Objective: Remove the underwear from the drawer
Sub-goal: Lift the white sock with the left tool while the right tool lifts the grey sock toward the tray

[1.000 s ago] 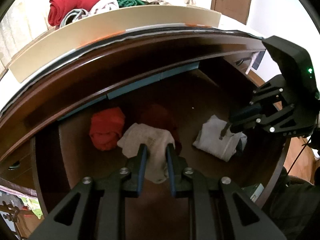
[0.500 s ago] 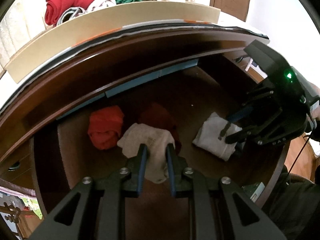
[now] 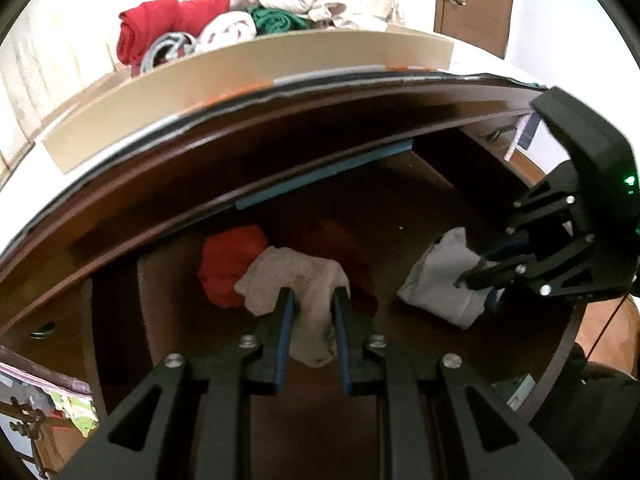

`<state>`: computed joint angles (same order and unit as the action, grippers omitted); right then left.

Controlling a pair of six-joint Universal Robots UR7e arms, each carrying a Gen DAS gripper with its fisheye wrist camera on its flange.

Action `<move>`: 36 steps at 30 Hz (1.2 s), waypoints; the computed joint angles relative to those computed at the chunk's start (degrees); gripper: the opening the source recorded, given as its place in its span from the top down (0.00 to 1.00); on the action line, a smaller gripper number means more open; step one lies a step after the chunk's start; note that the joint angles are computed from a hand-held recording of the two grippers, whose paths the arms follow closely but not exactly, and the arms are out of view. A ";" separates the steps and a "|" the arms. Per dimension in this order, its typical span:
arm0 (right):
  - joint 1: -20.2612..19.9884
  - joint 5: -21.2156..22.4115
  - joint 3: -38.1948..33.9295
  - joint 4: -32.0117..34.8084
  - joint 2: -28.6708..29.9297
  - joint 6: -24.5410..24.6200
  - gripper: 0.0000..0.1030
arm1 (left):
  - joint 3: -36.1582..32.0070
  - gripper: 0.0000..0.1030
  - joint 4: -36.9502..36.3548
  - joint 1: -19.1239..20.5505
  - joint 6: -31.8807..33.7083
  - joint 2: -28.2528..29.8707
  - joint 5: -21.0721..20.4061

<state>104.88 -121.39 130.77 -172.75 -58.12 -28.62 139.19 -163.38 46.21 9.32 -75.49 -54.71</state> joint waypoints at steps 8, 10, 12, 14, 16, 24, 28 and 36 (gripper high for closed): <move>-0.19 4.41 3.51 -11.93 -1.00 -5.90 0.87 | 2.26 0.83 -5.85 -1.33 0.15 -0.69 0.79; 0.05 4.96 3.73 -12.63 -1.46 -5.75 0.87 | 2.55 0.83 -6.66 -1.57 0.29 -0.79 0.67; -0.29 5.93 3.71 -14.35 -0.93 -6.62 0.87 | 2.80 0.83 -7.17 -1.95 0.29 -1.06 0.66; -0.33 6.34 3.97 -15.42 -0.82 -6.84 0.87 | 2.92 0.83 -7.35 -2.32 0.24 -1.69 0.71; -0.35 6.94 4.88 -16.17 -1.67 -7.04 0.87 | 3.06 0.83 -7.64 -2.70 0.23 -2.46 0.75; -1.00 10.49 8.64 -18.07 -7.35 -9.16 0.87 | 3.40 0.83 -8.42 -5.27 0.54 -5.59 1.35; -0.28 11.81 9.44 -19.10 -9.56 -9.97 0.87 | 3.32 0.84 -9.82 -6.23 1.19 -6.65 1.33; 2.50 13.58 10.27 -23.95 -11.09 -10.45 0.87 | 3.43 0.85 -13.05 -7.71 1.88 -7.72 1.36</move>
<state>107.38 -107.80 141.04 -196.70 -69.21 -39.07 142.62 -176.43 38.49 11.20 -83.21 -53.35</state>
